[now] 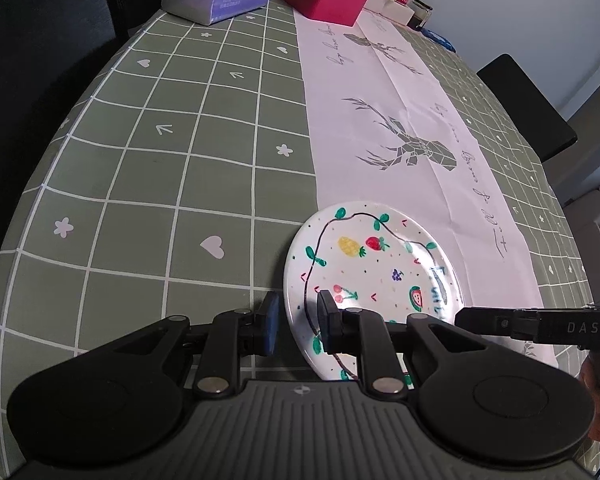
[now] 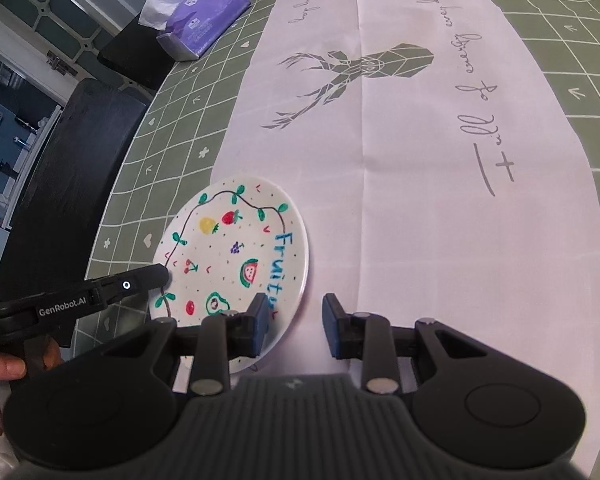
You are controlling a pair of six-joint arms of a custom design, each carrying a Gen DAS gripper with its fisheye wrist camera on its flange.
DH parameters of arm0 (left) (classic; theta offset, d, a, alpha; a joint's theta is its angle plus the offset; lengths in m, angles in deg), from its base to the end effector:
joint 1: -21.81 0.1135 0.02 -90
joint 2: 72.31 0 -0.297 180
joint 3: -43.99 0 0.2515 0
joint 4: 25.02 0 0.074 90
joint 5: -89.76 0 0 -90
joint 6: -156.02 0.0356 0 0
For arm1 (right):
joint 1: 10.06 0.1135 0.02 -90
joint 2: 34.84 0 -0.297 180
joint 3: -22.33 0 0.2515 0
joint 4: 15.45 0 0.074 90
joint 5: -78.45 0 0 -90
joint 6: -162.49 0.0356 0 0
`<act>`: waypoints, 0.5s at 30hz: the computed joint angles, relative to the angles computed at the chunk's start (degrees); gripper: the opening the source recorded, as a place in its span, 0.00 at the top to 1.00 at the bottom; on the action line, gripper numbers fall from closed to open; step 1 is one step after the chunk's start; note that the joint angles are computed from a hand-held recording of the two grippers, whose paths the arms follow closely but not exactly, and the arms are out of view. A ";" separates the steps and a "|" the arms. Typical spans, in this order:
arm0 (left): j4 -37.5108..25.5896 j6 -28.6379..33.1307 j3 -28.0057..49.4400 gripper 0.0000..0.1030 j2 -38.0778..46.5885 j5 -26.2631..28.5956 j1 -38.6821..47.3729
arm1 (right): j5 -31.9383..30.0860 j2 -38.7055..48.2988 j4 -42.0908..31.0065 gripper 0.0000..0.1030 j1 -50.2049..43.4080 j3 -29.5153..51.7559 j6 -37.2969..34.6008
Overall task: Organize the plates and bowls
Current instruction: 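Reach both grippers to the white Fruity plate rim and close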
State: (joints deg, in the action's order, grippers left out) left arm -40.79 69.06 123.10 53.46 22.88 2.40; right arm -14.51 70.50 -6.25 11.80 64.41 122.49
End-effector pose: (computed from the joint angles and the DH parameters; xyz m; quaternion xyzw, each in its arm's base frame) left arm 0.3874 -0.1513 0.0769 0.2321 0.9240 -0.2259 0.2034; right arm 0.2555 0.1045 0.0866 0.2234 0.9243 0.2009 0.2353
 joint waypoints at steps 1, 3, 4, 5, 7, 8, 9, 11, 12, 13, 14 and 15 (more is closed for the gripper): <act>-0.11 0.23 -0.02 0.78 0.00 0.08 -0.01 | -0.21 0.23 0.35 0.71 -0.21 0.04 0.02; 0.22 0.26 -0.24 0.78 -0.03 -0.05 -0.09 | -0.93 0.49 0.83 0.71 -0.56 0.09 -0.14; 0.35 0.25 -0.34 0.78 -0.06 -0.06 -0.09 | -1.22 0.60 1.05 0.71 -0.63 0.11 -0.11; 0.52 0.25 -0.45 0.78 -0.07 -0.05 -0.09 | -1.47 0.68 1.22 0.71 -0.68 0.12 -0.09; 0.80 0.24 -0.48 0.78 0.02 -0.23 -0.17 | -1.80 0.94 1.65 0.71 -0.64 0.19 -0.08; 0.89 0.31 -0.48 0.78 0.04 -0.21 -0.23 | -1.75 1.04 1.72 0.71 -0.55 0.30 -0.09; 1.02 0.33 -0.58 0.79 0.01 -0.18 -0.26 | -1.80 1.19 1.89 0.71 -0.56 0.38 -0.23; 1.45 0.48 -0.88 0.80 -0.14 -0.67 -0.44 | -1.50 1.59 2.55 0.71 -0.76 0.46 -0.03; 1.50 0.57 -0.94 0.80 -0.17 -0.73 -0.46 | -1.28 1.86 3.04 0.71 -1.06 0.49 0.09; 1.48 0.59 -0.95 0.81 -0.17 -0.66 -0.40 | -1.05 2.15 3.59 0.71 -1.45 0.50 0.22; 1.49 0.55 -0.94 0.81 -0.16 -0.61 -0.36 | -1.03 2.50 4.44 0.73 -1.94 0.38 0.51; 1.50 0.59 -0.93 0.81 -0.16 -0.58 -0.33 | -1.45 3.00 5.45 0.75 -2.60 0.23 0.92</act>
State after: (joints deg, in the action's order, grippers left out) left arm -39.28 69.65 122.17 53.30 22.30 2.07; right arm -15.97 73.50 -0.80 9.20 64.64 123.41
